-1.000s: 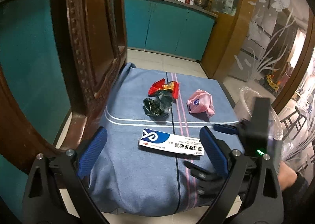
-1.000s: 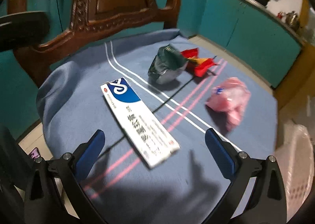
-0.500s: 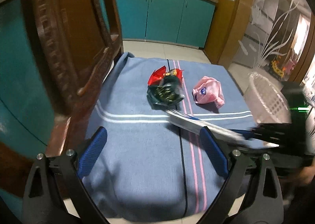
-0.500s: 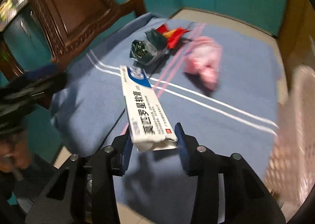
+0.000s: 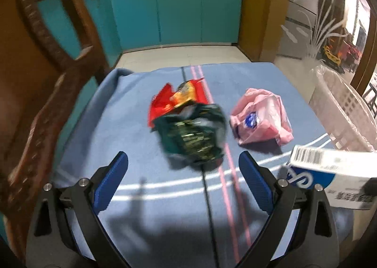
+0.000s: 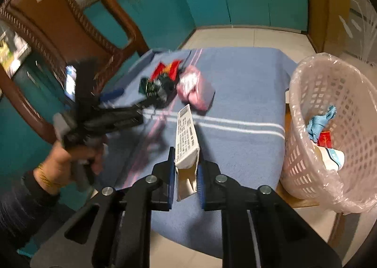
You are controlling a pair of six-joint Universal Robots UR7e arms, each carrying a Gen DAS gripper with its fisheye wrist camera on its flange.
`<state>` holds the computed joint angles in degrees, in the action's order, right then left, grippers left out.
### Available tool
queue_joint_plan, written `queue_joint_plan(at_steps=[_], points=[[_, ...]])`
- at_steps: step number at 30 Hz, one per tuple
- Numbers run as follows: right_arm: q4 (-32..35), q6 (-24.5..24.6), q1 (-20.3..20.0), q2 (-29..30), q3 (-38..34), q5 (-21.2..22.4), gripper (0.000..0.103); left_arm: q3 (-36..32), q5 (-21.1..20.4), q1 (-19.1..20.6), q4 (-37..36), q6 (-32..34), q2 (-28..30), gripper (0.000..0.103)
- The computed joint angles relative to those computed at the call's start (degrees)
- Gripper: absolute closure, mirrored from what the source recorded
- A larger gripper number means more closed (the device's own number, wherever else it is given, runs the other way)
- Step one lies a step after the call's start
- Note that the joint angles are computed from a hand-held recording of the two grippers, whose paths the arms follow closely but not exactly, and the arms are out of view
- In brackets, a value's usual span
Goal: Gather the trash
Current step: 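Lift the ointment box with the right tool while the left grasps the dark green wrapper, then drop the ointment box into the basket with the right tool while the left drops the green wrapper in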
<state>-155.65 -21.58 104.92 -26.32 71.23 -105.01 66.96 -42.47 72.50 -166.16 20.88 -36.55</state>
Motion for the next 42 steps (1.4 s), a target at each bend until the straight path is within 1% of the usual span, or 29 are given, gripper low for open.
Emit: queue_joint_plan(at_steps=[2, 3, 4, 5, 6, 7, 8, 9, 11, 12, 14, 17, 18, 20, 22, 24, 25, 27, 32, 37, 42], points=[[-1.23, 0.83, -0.43, -1.35, 1.29, 2.85, 0.086, -2.39, -0.16, 0.37, -0.17, 0.79, 1.66, 0.008], [-1.41, 0.93, -0.62, -1.79, 1.71, 4.96, 0.086, -3.2, -0.15, 0.53, 0.41, 0.29, 2.04, 0.008], [-1.92, 0.84, -0.63, -2.37, 2.47, 6.03, 0.086, -4.93, -0.76, 0.98, 2.36, -1.25, 2.62, 0.009], [-2.74, 0.99, -0.63, -2.54, 2.82, 7.06, 0.086, -5.93, -1.29, 1.26, 3.2, -2.1, 2.98, 0.012], [-3.39, 1.36, -0.68, -2.86, 3.28, 7.88, 0.086, -6.9, -2.23, 1.66, 4.14, -3.2, 3.16, 0.022], [-3.74, 1.76, -0.76, -2.96, 3.36, 8.58, 0.086, -8.2, -4.27, 2.29, 6.8, -5.21, 3.15, 0.031], [-4.11, 2.12, -0.86, -2.86, 3.32, 8.97, 0.086, -9.44, -5.69, 2.78, 9.97, -7.07, 3.16, 0.05], [-4.36, 2.25, -0.9, -3.23, 3.73, 8.96, 0.086, -10.09, -6.44, 3.12, 11.88, -8.28, 3.09, 0.056], [-5.06, 2.77, -1.07, -3.14, 3.81, 8.87, 0.086, -7.94, -6.81, 3.07, 10.95, -8.91, 1.72, 0.063], [-5.47, 2.87, -1.1, -3.18, 4.01, 8.85, 0.086, -6.76, -6.08, 2.82, 10.74, -8.94, 0.94, 0.065], [-7.22, 3.13, -1.01, -3.14, 4.2, 8.62, 0.086, -3.75, -6.07, 2.37, 9.73, -9.47, -1.29, 0.066], [-10.65, 2.79, -0.88, -3.46, 5.19, 9.4, 0.086, 2.86, -7.26, 1.09, 8.78, -11.47, -6.77, 0.066], [-12.8, 2.02, -0.53, -3.51, 5.85, 9.0, 0.086, 5.0, -7.54, 0.48, 8.06, -11.73, -8.56, 0.066], [-15.74, 0.71, 0.1, -3.5, 6.74, 8.55, 0.086, 10.08, -8.17, -1.1, 4.14, -11.24, -12.44, 0.066], [-18.79, 0.11, 0.82, -3.09, 7.3, 7.46, 0.086, 14.11, -7.95, -2.58, 0.09, -10.61, -15.18, 0.066], [-20.96, 0.37, 1.3, -2.9, 7.9, 6.53, 0.086, 17.46, -7.31, -3.76, -3.81, -10.23, -17.07, 0.066], [-22.58, 0.09, 1.74, -2.55, 8.14, 5.15, 0.086, 18.65, -7.05, -4.11, -5.11, -10.18, -17.64, 0.066], [-23.58, -0.46, 2.24, -1.96, 8.09, 3.44, 0.086, 20.88, -7.17, -4.6, -6.97, -10.17, -18.73, 0.066], [-22.84, -0.06, 2.73, -0.85, 7.52, 0.7, 0.086, 22.0, -6.99, -4.85, -7.58, -8.59, -18.59, 0.066], [-22.72, -0.38, 2.92, -0.08, 6.95, 0.16, 0.086, 22.9, -6.53, -5.1, -6.46, -9.83, -18.82, 0.066], [-22.31, -0.36, 2.89, 0.15, 6.62, -0.16, 0.086, 22.77, -6.46, -5.15, -6.25, -9.74, -18.79, 0.066]])
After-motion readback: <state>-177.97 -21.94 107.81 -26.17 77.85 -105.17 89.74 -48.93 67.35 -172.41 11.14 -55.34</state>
